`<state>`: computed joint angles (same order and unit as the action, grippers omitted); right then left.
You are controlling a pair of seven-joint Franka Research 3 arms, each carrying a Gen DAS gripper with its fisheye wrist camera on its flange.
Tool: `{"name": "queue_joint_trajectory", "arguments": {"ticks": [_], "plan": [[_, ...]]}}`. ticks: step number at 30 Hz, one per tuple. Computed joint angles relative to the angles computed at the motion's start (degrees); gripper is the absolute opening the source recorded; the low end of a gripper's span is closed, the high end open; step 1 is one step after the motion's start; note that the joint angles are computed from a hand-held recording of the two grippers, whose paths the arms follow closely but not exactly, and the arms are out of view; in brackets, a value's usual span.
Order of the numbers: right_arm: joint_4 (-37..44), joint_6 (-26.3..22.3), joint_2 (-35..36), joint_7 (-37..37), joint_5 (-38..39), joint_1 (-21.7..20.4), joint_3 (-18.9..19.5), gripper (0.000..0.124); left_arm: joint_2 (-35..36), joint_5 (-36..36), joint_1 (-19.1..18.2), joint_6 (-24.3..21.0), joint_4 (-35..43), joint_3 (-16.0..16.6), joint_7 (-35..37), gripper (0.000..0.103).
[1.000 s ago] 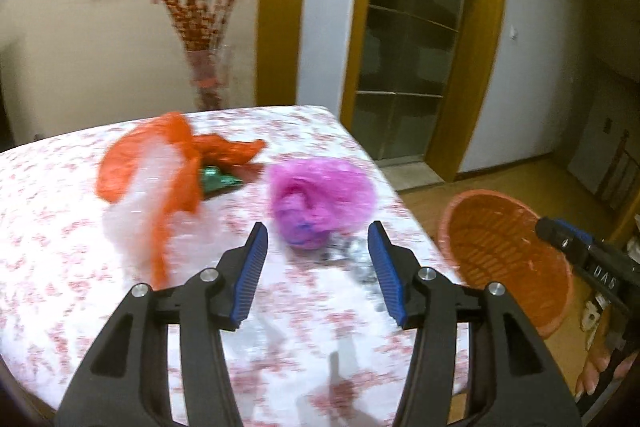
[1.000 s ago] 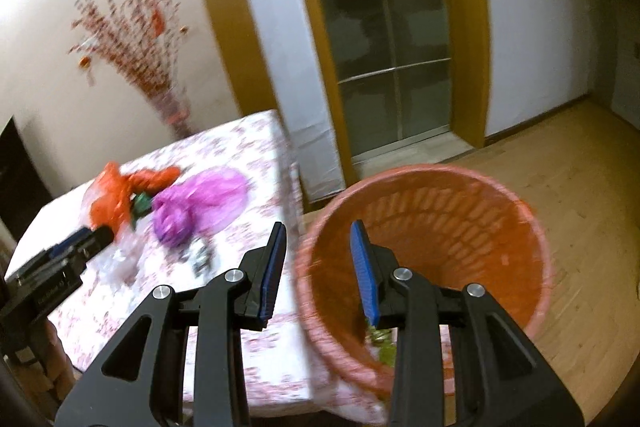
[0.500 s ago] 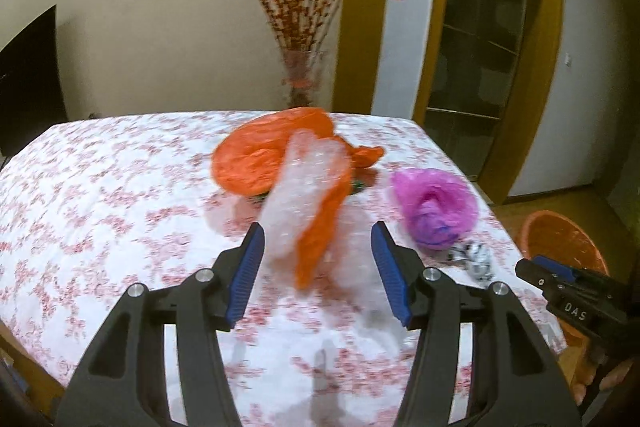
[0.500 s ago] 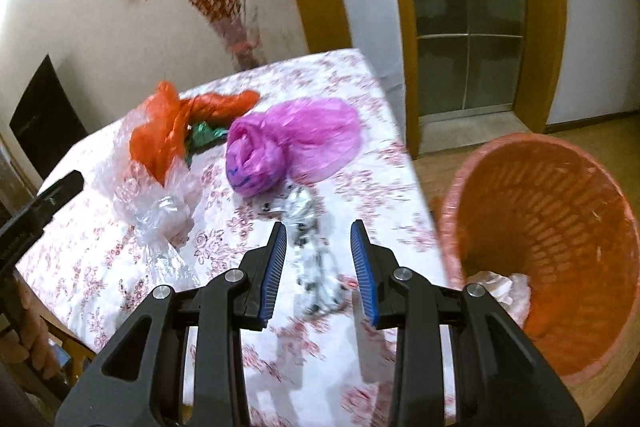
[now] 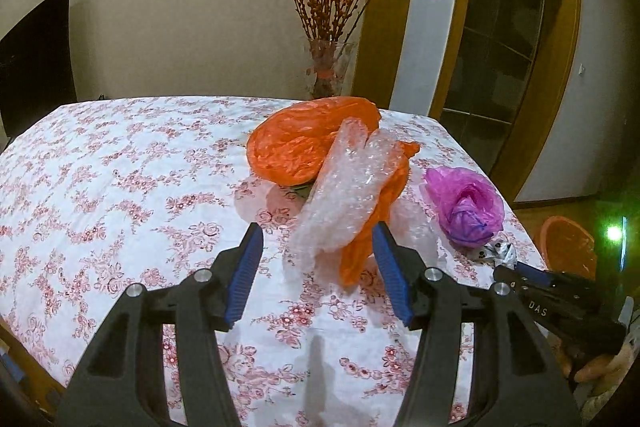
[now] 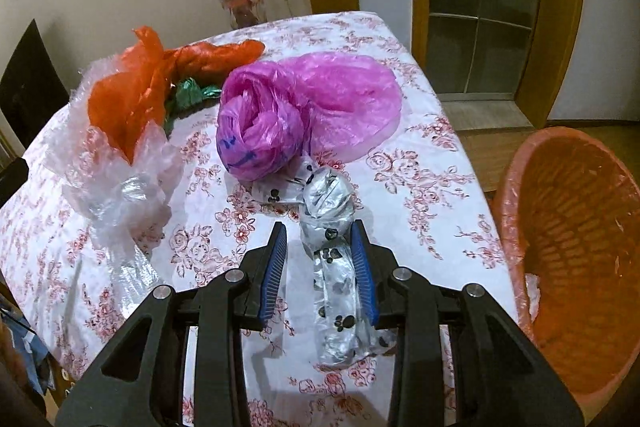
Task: Collect trash
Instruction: 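Return the right tool to the table and close on the silver wrapper, then lift the silver wrapper with the right tool above the table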
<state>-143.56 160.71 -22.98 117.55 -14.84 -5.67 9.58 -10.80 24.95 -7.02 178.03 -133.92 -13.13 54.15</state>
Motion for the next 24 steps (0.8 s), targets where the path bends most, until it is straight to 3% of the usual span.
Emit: {"name": "queue_joint_trajectory", "arguments": {"ticks": [8, 24], "plan": [[-0.2, -0.1, -0.3, 0.4, -1.6, -0.4, 0.3, 0.012, 0.7, -3.0, -1.7, -0.2, -0.1, 1.5, 2.4, 0.057], [-5.2, 3.1, -8.3, -2.1, 3.3, -1.4, 1.2, 0.009, 0.9, -3.0, -1.8, -0.3, 0.8, 0.6, 2.1, 0.057]]}}
